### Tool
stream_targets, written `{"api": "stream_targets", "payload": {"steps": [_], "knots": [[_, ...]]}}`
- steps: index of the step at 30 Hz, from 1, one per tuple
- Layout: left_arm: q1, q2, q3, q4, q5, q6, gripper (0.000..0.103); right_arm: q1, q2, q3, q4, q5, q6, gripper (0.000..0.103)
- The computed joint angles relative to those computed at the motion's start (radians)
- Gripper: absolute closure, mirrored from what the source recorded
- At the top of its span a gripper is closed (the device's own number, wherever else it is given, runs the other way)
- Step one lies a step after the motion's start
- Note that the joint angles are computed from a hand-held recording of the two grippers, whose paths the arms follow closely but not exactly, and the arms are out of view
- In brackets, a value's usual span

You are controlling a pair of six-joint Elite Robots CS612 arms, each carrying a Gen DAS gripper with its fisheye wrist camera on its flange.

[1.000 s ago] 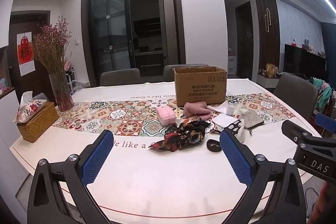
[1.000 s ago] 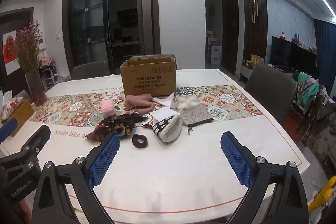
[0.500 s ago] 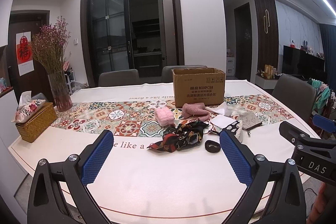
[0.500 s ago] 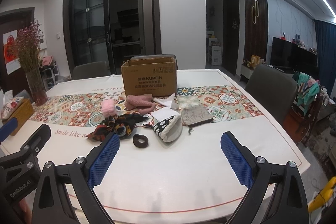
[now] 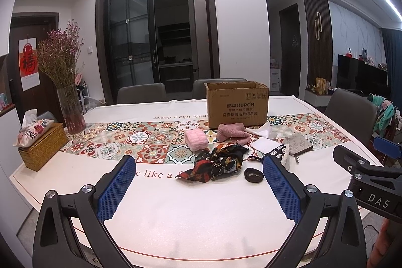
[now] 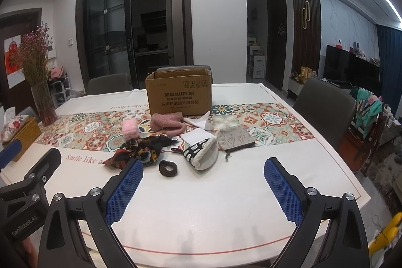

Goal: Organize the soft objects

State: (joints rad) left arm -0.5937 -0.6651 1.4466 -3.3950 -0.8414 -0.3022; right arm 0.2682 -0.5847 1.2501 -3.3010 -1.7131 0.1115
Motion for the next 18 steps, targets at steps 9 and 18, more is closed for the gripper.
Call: {"api": "stream_targets", "payload": {"steps": [9, 18], "knots": [[0.001, -0.001, 0.002, -0.001, -0.005, 0.002, 0.0, 0.003, -0.003, -0.004, 0.006, -0.004, 0.001, 0.005], [0.001, -0.001, 0.002, -0.001, -0.007, 0.002, 0.0, 0.003, -0.005, -0.003, 0.005, -0.004, 0.0, 0.005]]}}
